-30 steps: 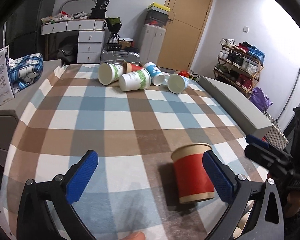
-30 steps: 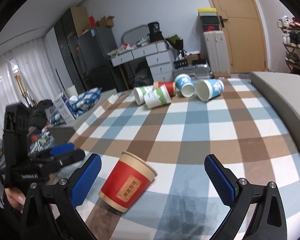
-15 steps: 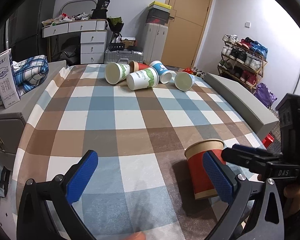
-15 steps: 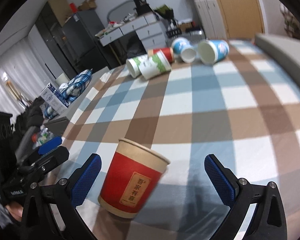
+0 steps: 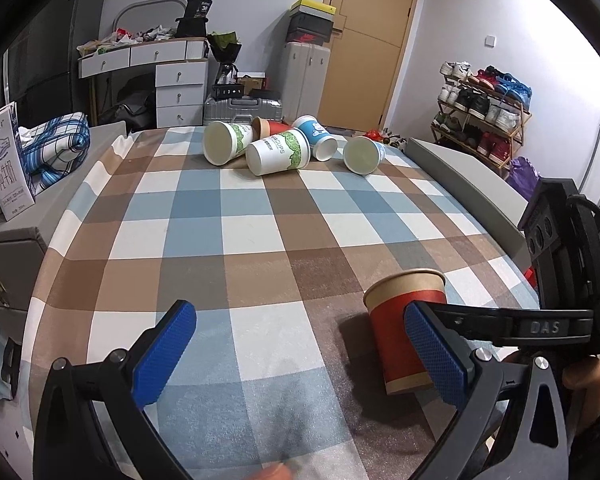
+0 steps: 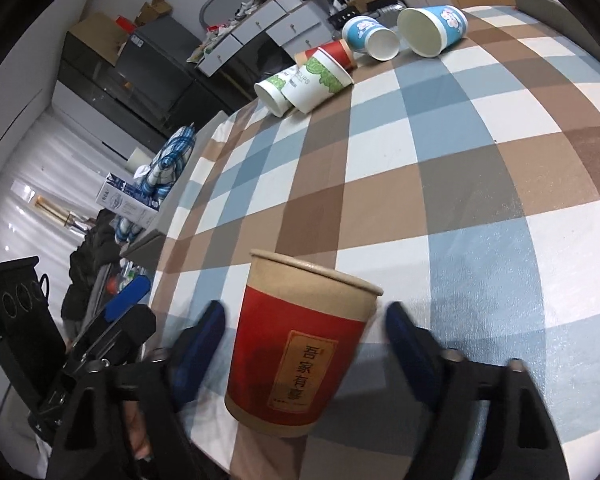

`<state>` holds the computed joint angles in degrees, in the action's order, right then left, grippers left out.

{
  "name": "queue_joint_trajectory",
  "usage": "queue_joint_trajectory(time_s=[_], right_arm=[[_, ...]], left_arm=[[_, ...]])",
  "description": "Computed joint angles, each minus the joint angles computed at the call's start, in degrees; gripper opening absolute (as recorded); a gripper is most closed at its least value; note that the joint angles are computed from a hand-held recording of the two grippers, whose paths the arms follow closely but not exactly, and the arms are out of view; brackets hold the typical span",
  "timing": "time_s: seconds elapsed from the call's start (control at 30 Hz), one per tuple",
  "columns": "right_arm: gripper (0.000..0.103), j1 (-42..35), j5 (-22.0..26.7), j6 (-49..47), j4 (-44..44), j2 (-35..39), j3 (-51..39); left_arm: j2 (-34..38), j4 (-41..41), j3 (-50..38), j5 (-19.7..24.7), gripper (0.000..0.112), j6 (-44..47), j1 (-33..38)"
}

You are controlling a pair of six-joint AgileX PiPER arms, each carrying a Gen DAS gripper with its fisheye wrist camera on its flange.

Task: Flip cup upright
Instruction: 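Close the right tool on the red cup while the left tool releases it, then rotate the right tool to turn the red cup rim-up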

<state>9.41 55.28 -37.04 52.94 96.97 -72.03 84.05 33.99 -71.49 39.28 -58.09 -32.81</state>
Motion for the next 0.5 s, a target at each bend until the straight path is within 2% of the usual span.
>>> queue_joint_trajectory(time_s=[0.17,0.33,0.5], right_arm=[[0.065,-0.8,0.7,-2.3,2.3,-0.5,0.5],[0.063,-0.3,-2.4,-4.2,2.6,-2.1,1.8],[0.063,2.9,-10.5,-4.0,-0.7,-4.5,2.3]], left_arm=[[0.1,0.1,-0.2,0.4,0.102,-0.1,-0.5],[0.2,0.1,-0.4,0.5,0.102,0.0,-0.6],[0.2,0.0,-0.4,0.5,0.102,0.0,-0.5]])
